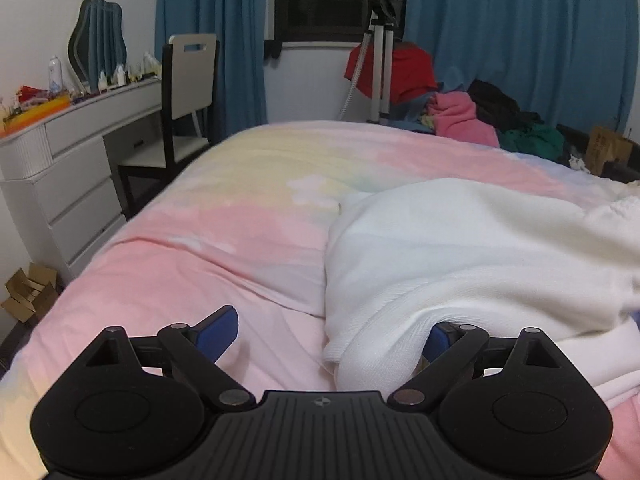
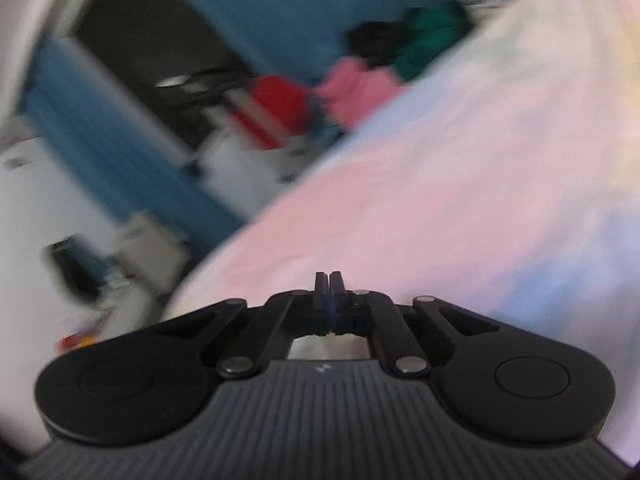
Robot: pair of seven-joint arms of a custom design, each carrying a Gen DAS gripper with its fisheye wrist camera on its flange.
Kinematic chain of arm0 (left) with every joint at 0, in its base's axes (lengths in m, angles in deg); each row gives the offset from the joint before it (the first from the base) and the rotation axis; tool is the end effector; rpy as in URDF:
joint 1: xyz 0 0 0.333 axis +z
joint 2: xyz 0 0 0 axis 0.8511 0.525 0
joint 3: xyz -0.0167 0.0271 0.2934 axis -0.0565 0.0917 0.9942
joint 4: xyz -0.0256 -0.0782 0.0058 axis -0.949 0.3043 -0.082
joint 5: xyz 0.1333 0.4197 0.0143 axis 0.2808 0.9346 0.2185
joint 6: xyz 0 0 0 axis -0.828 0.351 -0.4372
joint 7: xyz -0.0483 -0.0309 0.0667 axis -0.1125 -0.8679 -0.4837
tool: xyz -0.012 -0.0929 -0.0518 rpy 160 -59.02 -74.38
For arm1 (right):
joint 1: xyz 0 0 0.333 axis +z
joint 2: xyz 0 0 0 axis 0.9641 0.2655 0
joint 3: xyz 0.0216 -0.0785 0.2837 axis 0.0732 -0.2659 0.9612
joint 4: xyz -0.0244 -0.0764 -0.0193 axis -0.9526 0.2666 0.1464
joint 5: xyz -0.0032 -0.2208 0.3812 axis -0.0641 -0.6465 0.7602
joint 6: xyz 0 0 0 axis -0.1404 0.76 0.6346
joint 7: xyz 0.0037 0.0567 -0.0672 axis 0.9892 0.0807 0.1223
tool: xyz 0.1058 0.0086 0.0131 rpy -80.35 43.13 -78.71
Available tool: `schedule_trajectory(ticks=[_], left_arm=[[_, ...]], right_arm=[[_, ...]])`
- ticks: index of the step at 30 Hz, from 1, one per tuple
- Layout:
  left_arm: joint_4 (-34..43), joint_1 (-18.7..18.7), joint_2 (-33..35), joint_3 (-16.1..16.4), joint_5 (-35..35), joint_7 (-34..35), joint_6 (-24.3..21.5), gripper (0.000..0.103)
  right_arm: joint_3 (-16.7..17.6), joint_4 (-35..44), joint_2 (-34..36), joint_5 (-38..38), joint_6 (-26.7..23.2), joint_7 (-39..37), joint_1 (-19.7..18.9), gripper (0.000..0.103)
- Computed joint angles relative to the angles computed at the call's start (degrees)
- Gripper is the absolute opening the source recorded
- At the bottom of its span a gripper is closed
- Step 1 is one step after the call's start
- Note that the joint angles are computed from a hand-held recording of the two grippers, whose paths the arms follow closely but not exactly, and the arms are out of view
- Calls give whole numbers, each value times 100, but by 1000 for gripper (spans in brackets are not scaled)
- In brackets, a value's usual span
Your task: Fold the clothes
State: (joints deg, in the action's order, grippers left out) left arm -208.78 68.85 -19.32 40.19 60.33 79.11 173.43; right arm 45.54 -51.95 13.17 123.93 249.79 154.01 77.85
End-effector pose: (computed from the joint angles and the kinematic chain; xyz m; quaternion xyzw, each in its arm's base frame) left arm 0.5197 -0.0180 0.5395 -0.7508 0.4883 -0.2377 0.3760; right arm 0.7717 0.1458 0.4897 -0.5106 0.6603 -0.0181 0.5504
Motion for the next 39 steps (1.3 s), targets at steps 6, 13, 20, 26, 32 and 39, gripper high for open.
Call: schedule_trajectory(ticks=[6,13,20,26,32,39], left_arm=[[28,43,22,-79,235,108,-52,93],[-137,-28,-168,-47,267,316,96,93],[-220,31,-155,-160,415,367,216,93],[-122,186,17,-286,745,-92,188,93],[-87,79,65,-136,631,-194,186,94],[-224,32,-121,-115,571,-110,334,94]], right_arm=[[113,-175,-137,527,-328,334,-275,6],[-218,-1534,-1421,409,327,345,213,25],[-349,-2493,-2218,1675,75,-124,541,91],[-604,-2100,-1780,383,80,190,1008,90],[-425,-2069,-1670,192,416,69,890,43],[-495,-2453,-2126,1084,557,-598,878,38]])
